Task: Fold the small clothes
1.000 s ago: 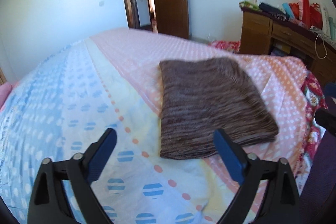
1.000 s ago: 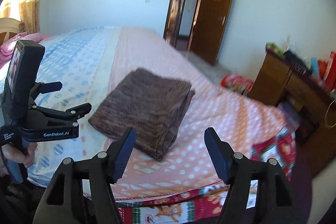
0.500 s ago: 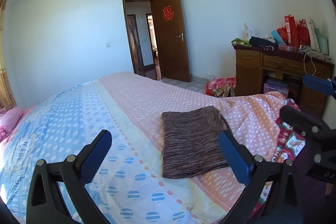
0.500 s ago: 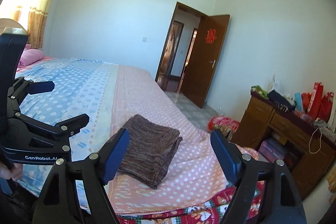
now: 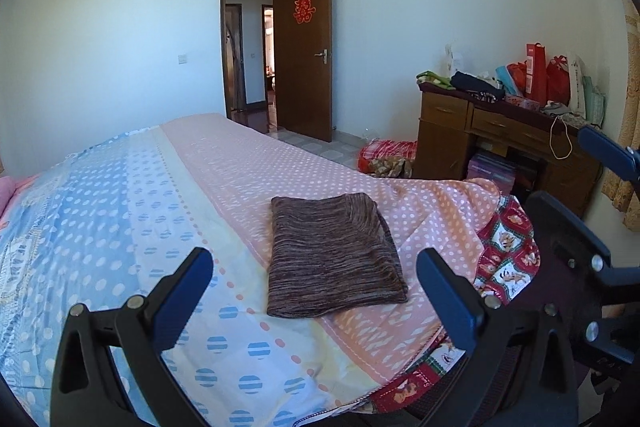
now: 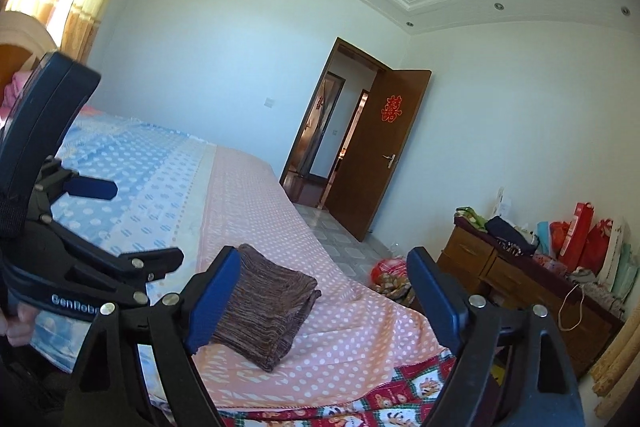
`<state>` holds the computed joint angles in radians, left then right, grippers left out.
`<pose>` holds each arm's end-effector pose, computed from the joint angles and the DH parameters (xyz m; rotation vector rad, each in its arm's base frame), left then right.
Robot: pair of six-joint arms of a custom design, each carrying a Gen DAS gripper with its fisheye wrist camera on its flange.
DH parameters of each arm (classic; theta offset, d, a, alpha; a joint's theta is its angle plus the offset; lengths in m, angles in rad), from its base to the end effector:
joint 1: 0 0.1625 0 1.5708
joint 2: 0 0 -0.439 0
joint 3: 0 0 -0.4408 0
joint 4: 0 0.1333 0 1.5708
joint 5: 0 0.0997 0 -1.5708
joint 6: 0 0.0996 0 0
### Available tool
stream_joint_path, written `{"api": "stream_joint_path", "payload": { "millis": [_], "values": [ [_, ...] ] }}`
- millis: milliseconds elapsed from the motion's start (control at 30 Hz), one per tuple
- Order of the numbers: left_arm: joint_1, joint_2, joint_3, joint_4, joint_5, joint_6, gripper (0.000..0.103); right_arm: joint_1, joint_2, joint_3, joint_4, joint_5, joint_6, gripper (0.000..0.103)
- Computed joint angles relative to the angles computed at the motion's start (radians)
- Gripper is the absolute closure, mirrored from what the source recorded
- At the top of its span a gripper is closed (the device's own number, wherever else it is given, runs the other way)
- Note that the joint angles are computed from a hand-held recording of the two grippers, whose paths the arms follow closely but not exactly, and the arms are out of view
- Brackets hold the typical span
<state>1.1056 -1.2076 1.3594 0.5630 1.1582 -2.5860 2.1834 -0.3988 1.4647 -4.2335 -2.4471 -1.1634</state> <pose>-0.1122 -0.6097 0.3711 1.0063 2.2826 -1.1082 0.4368 -0.5228 0.0485 0.7344 -1.5609 1.3374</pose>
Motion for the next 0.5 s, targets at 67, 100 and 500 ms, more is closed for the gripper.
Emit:
{"api": "stream_joint_path", "payload": {
  "millis": [67,100,500],
  "values": [
    [-0.01,-0.017,0.022,-0.025,-0.011,0.015,0.0,-0.005,-0.011,0.017,0.018,0.011,0.06,0.016],
    [-0.017,-0.031,0.041,-0.056,-0.029,0.025,0.0,-0.007,-0.016,0.026,0.031,0.014,0.086,0.016],
    [-0.036,-0.085,0.115,-0.216,-0.093,0.08,0.0,-0.022,-0.045,0.071,0.063,0.04,0.178,0.016]
  ]
}}
